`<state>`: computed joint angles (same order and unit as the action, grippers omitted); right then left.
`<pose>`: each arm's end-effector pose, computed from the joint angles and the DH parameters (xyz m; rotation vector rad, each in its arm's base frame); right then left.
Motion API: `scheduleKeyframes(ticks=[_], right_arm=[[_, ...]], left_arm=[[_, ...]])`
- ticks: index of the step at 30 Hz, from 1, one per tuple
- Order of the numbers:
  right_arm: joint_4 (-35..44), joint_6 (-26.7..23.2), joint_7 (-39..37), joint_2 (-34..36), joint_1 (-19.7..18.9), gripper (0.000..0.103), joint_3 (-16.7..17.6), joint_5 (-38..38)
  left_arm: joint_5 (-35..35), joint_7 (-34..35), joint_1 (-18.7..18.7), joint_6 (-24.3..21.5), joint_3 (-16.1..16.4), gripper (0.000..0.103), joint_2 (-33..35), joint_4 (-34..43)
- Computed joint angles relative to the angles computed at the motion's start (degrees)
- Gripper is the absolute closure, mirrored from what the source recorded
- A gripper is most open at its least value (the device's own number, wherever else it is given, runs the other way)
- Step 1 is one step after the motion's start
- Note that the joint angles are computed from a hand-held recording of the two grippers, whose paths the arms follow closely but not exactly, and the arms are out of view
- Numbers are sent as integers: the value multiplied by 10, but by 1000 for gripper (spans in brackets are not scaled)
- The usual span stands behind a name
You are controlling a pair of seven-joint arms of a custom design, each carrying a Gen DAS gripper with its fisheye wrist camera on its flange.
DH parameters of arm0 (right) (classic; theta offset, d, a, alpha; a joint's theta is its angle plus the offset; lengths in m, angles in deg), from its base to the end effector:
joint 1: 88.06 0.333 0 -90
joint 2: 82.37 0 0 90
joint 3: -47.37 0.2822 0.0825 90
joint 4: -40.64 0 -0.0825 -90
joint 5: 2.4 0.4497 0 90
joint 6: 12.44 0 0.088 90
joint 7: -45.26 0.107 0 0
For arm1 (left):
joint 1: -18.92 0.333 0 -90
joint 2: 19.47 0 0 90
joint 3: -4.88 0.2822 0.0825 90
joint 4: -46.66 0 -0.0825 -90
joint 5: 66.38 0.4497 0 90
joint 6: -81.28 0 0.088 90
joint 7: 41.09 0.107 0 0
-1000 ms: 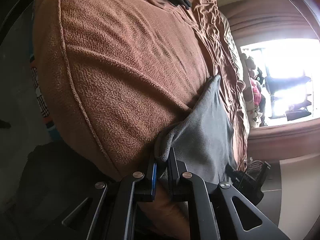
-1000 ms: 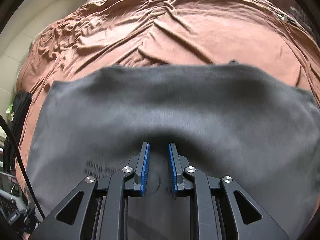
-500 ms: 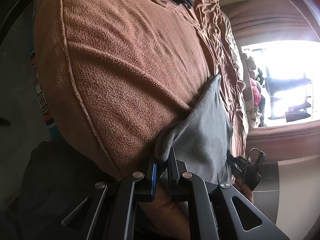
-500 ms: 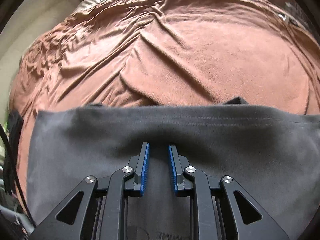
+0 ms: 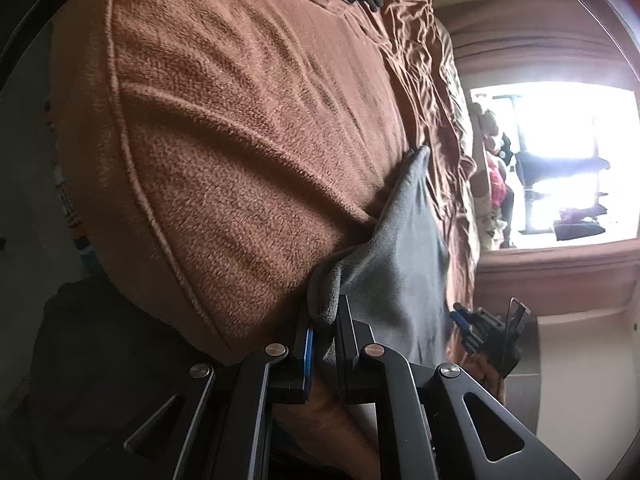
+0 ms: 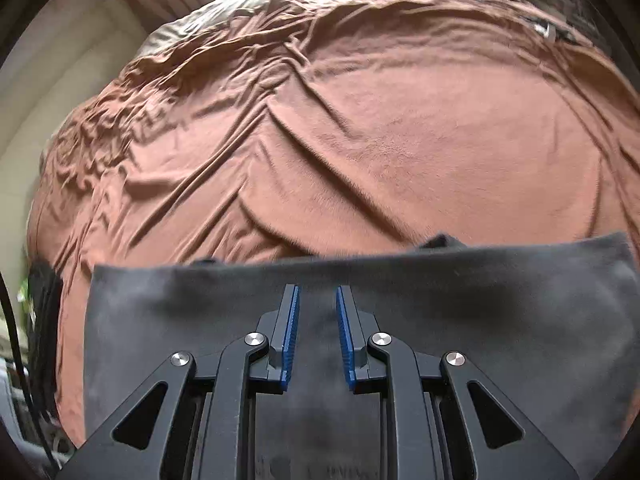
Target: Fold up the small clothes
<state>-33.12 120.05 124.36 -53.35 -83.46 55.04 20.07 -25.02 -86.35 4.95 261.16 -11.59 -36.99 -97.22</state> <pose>0.7800 0.1542 0.4761 -1.9094 1.5934 -0.0839 0.4294 -0.3192 0.4048 2.5782 -0.6479 1.2984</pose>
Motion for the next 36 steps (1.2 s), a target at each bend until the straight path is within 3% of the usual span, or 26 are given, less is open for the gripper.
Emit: scheduleKeyframes(ticks=[5,10,18,26,29,31,33,36], right_arm=[[-126,8,-43,-100,-13,87,0,32],[-203,-8,-91,-166,-8,87,-14,68],[-338,-21,-164,-264,18,87,-46,93],[-447,-16,-198,-355,48,87,-75,103],[-488,-6,-208,-392,60,87,-85,98],[-515,3,-214,-416,68,89,-91,93],[-540,15,-215,-437,76,90,-97,91],[-570,27,-217,-462,88,92,-108,94]], left_arm=[[51,-63,83,41,-74,94,-19,-7],[66,-77,114,58,-103,94,-38,-13],[58,-58,109,68,-103,94,-49,-23],[42,-34,56,51,-67,93,-56,-38],[42,-41,74,60,-87,78,-62,-41],[40,-52,109,74,-123,62,-71,-44],[36,-51,132,80,-147,59,-75,-42],[32,-38,140,91,-151,58,-62,-34]])
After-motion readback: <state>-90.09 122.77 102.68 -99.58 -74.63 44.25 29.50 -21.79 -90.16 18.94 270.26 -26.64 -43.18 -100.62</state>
